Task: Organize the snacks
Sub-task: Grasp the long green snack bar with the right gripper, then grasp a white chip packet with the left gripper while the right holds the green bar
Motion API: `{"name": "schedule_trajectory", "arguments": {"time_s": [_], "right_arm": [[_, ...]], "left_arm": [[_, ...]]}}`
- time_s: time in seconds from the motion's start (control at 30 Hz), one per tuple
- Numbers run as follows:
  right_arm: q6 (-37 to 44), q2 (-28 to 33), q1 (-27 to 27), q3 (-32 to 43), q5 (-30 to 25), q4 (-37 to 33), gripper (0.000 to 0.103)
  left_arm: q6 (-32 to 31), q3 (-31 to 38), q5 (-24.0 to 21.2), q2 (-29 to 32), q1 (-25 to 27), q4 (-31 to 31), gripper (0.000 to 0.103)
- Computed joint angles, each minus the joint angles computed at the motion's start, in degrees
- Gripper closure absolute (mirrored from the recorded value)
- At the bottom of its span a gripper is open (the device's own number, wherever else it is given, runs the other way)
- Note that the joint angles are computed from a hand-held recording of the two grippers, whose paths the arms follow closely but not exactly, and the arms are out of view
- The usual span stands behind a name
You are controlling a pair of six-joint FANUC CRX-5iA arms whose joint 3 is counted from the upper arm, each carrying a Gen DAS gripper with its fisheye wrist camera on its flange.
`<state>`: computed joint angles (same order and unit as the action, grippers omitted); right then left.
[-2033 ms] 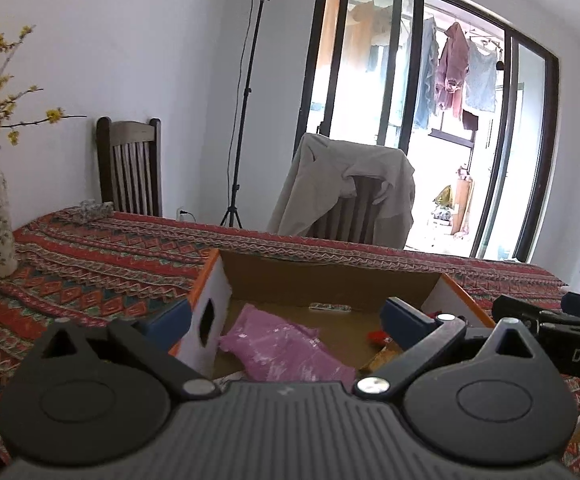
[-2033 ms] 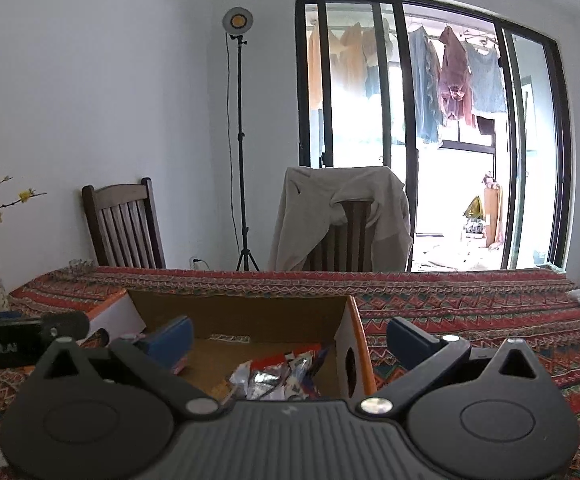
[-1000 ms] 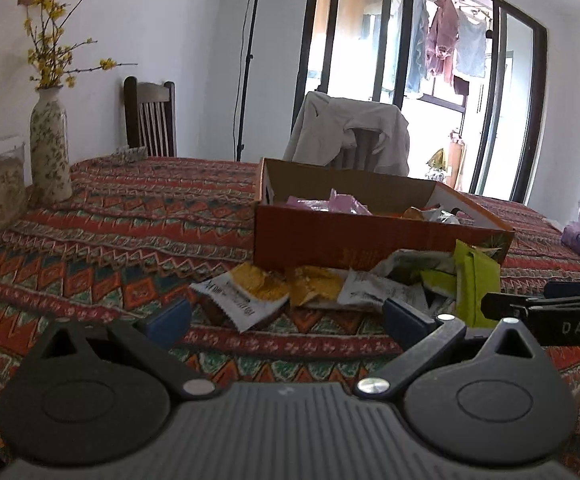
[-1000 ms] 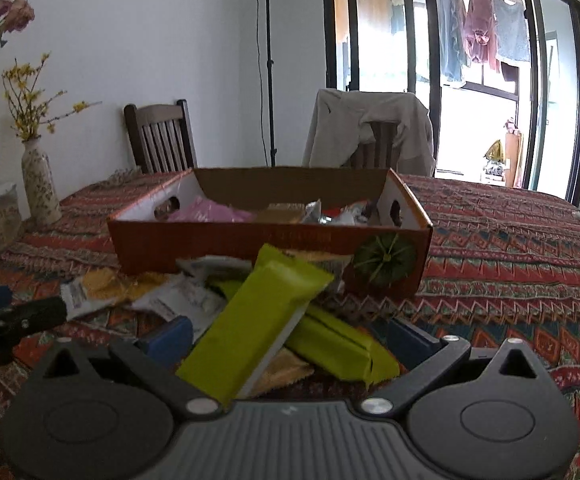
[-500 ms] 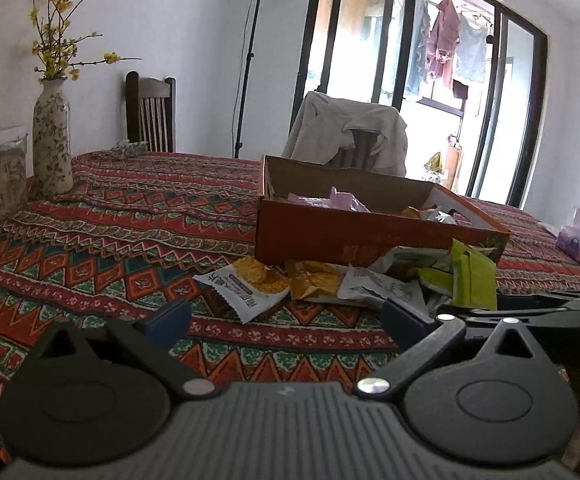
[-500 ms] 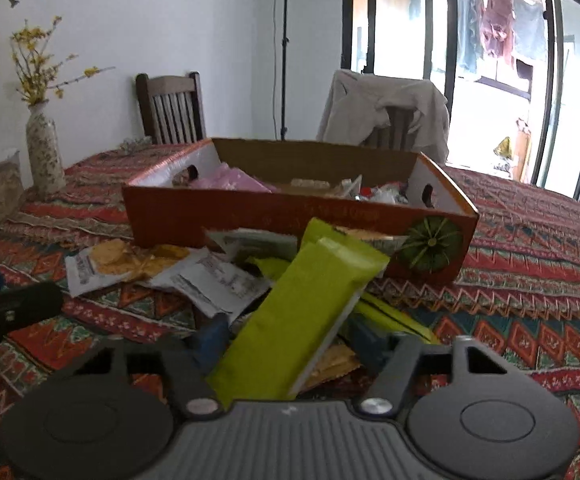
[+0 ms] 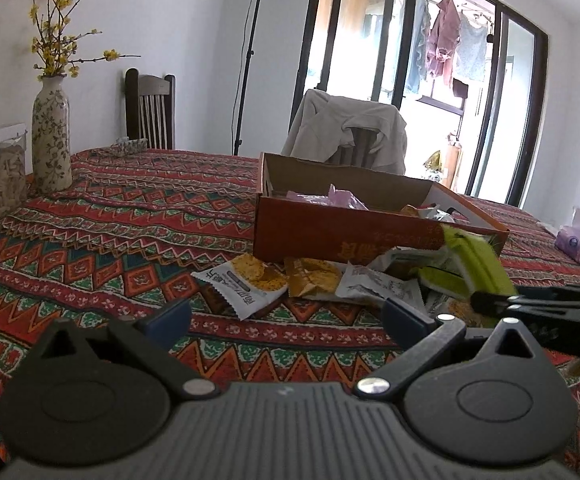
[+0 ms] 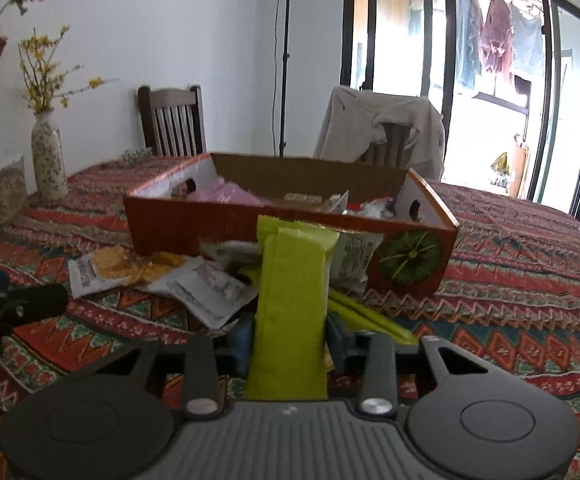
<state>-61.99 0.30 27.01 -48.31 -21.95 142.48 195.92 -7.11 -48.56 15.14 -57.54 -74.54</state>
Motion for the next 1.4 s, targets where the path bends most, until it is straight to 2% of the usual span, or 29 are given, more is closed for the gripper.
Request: {"name": "schedule_trajectory", "arguments": {"time_s": [0.27, 0.33, 0.47, 0.6, 0.7, 0.8, 0.9, 0.97, 1.1, 1.3, 1.4], "right_arm": [[-6.98, -4.09, -4.54, -2.08, -0.28, 7.45, 0.066], [-7.71, -4.61, -5.27, -2.57, -0.49, 7.96, 0.066], [-8.37, -5.36, -6.85, -3.02, -0.10, 7.97, 0.066], [-9.83, -5.92, -8.57, -3.03, 0.16, 8.98, 0.066], [-12.18, -6.16, -10.02, -2.70, 0.56, 11.00, 0.066], [-14.42, -6.42, -11.42, -2.42, 1.19, 13.21, 0.066], [-16.48, -6.54, -12.72, -2.18, 1.81, 15.19, 0.066], [-16.69, -6.51, -13.22, -2.24, 1.90, 15.05, 0.066], [-17.08, -6.20, -14.45, -2.23, 2.51, 14.97, 0.066], [-20.64, -5.34, -16.27, -1.07, 4.26, 19.18, 0.066], [-21.64, -4.73, -16.35, -0.46, 4.58, 20.37, 0.066]], "left_arm": [[-3.45, 1.43, 1.48, 0.67, 1.12, 2.20, 0.000], [-5.86, 2.14, 2.68, 0.72, 2.86, 5.17, 0.000], [-11.29, 4.03, 2.31, 1.68, 5.42, 10.49, 0.000], [-18.04, 6.14, 0.60, 2.90, 7.52, 14.62, 0.000], [-25.99, 9.17, -2.00, 5.03, 9.44, 18.30, 0.000], [-31.78, 11.12, -2.08, 6.69, 11.04, 19.77, 0.000], [-38.50, 14.44, -4.37, 9.36, 13.30, 23.52, 0.000], [-40.98, 15.62, -4.71, 10.40, 14.03, 24.26, 0.000], [-45.01, 16.32, -2.77, 11.02, 15.35, 25.05, 0.000], [-45.32, 13.42, 5.30, 9.72, 17.75, 26.86, 0.001], [-44.64, 10.96, 9.31, 8.17, 18.44, 27.55, 0.020]]}}
